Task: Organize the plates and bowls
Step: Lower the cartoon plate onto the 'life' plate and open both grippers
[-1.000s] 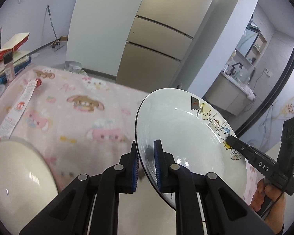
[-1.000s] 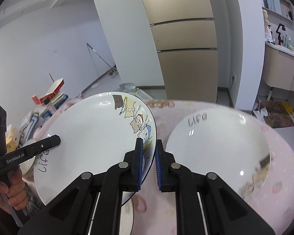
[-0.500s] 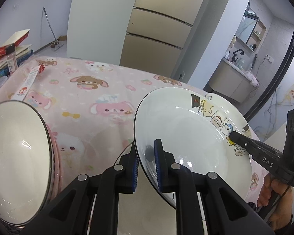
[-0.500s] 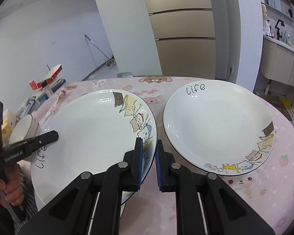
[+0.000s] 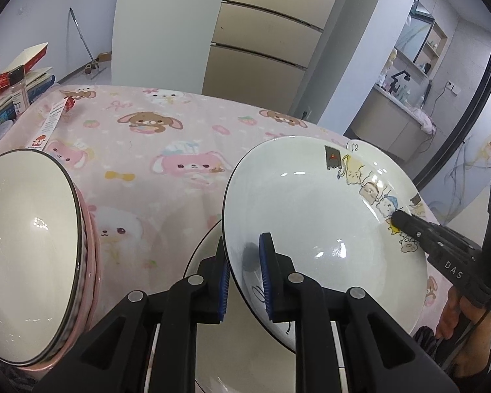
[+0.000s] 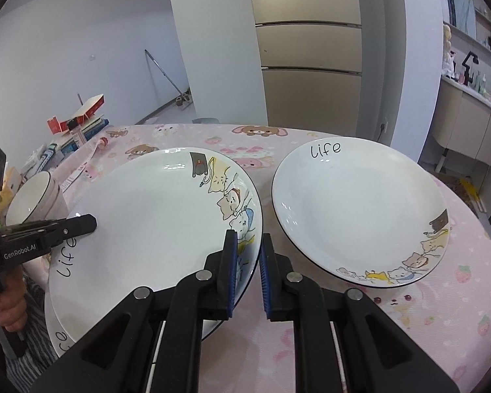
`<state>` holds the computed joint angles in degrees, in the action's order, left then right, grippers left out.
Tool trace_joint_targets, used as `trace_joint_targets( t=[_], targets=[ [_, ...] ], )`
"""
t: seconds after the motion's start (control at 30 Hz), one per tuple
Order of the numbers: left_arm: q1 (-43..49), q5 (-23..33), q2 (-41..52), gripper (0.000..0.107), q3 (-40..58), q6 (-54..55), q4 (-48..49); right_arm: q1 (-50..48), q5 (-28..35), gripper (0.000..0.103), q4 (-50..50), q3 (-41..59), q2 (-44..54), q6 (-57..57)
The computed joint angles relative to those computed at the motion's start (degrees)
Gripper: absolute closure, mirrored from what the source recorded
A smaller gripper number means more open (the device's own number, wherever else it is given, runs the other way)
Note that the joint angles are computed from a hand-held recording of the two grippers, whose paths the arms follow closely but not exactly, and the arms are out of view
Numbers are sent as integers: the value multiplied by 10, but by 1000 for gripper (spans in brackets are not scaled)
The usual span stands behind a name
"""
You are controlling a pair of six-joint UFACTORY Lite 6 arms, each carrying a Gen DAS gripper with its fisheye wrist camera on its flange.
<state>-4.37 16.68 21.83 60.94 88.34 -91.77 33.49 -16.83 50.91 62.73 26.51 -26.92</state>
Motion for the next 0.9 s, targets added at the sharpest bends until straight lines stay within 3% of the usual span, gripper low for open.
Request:
trace_joint_targets(
  t=[0.2,0.37,0.7,0.9],
  targets=[
    [-15,-35,-1,87,1,-29,45,13,-5,91,86,0,-6,-84],
    [-25,-60,10,87,13,-130,156,31,-24,91,176,7,-6,-185],
    [-36,-82,5,87,4,-169,206,49,-49,90,269,19,-1,-289],
    [-59,-127,-10,87,-12,-214,255,62,-68,89,316,33,8,-343]
  ],
)
